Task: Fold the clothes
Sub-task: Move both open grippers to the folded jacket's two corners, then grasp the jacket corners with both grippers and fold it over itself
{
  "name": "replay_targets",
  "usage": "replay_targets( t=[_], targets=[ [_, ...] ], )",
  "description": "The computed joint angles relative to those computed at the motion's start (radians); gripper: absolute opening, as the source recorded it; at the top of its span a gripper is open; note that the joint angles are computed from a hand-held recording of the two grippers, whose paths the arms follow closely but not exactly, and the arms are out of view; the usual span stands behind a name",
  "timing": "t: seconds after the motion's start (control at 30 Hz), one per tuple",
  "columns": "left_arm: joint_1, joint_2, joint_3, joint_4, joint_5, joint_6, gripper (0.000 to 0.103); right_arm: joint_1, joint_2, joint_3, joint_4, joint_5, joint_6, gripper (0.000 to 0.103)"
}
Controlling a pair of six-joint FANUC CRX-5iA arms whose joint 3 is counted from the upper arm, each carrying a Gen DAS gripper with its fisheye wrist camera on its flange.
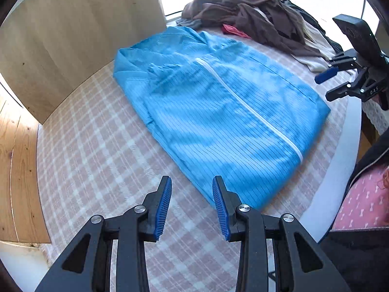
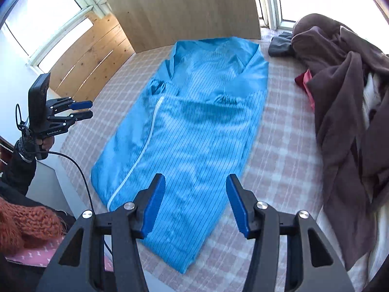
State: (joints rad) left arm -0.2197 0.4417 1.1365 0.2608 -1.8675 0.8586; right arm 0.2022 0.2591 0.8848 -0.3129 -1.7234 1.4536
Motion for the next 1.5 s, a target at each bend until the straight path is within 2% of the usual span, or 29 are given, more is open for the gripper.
replay_targets(
  t=[0.07,0.17,0.2,0.27,0.4,0.53,0.7,0.77,0.9,1.07,1.13,1.3,1.37,1.4,1.47,1.5],
  targets=[
    [-0.030,-0.115,-0.182,-0.010,0.066,-0.113,0.037,0.091,-0.104,-0.167,0.082,0.043,0.056,0.052],
    [-0.091,-0.221,-0.337,-0.070,0.197,-0.284,0.041,0.200,-0.167,-0.280,0.174,0.077,0.138,0.052],
    [-0.103,-0.231,-0.357,-0.072,0.211,-0.326,0.041,0.225,-0.176,-0.298,0.205,0.089,0.170,0.052],
    [-0.116,-0.220,-0.358,-0.073,0.191,-0.368,0.042,0.271,-0.189,-0.329,0.268,0.116,0.237,0.052],
    [-0.138,-0.196,-0.356,-0.103,0.160,-0.435,0.042,0.280,-0.160,-0.322,0.288,0.087,0.353,0.052],
    [-0.142,-0.180,-0.364,-0.113,0.149,-0.437,0.043,0.288,-0.136,-0.345,0.329,0.070,0.423,0.052],
    [-0.130,-0.138,-0.318,-0.087,0.092,-0.407,0.043,0.278,-0.126,-0.361,0.333,0.092,0.432,0.055],
    [-0.123,-0.129,-0.308,-0.073,0.076,-0.407,0.040,0.269,-0.123,-0.363,0.334,0.102,0.424,0.068],
    [-0.120,-0.112,-0.284,-0.063,0.042,-0.403,0.033,0.227,-0.101,-0.331,0.293,0.082,0.373,0.080],
    [-0.112,-0.121,-0.303,-0.045,0.047,-0.406,0.028,0.207,-0.065,-0.281,0.283,0.043,0.370,0.082],
    [-0.104,-0.108,-0.288,-0.026,0.035,-0.370,0.018,0.202,-0.045,-0.251,0.282,0.017,0.368,0.082],
    [-0.097,-0.095,-0.265,0.000,0.035,-0.356,0.004,0.188,0.015,-0.154,0.291,-0.055,0.370,0.063],
    [-0.096,-0.073,-0.229,0.008,0.020,-0.329,0.003,0.185,0.040,-0.111,0.296,-0.086,0.384,0.049],
    [-0.095,-0.062,-0.208,0.013,0.014,-0.321,0.003,0.185,0.052,-0.090,0.298,-0.100,0.391,0.045],
    [-0.093,-0.065,-0.200,0.013,0.023,-0.329,0.002,0.185,0.075,-0.045,0.299,-0.124,0.402,0.024],
    [-0.090,-0.057,-0.182,0.019,0.014,-0.329,0.002,0.188,0.089,-0.020,0.306,-0.137,0.410,0.017]
  ],
)
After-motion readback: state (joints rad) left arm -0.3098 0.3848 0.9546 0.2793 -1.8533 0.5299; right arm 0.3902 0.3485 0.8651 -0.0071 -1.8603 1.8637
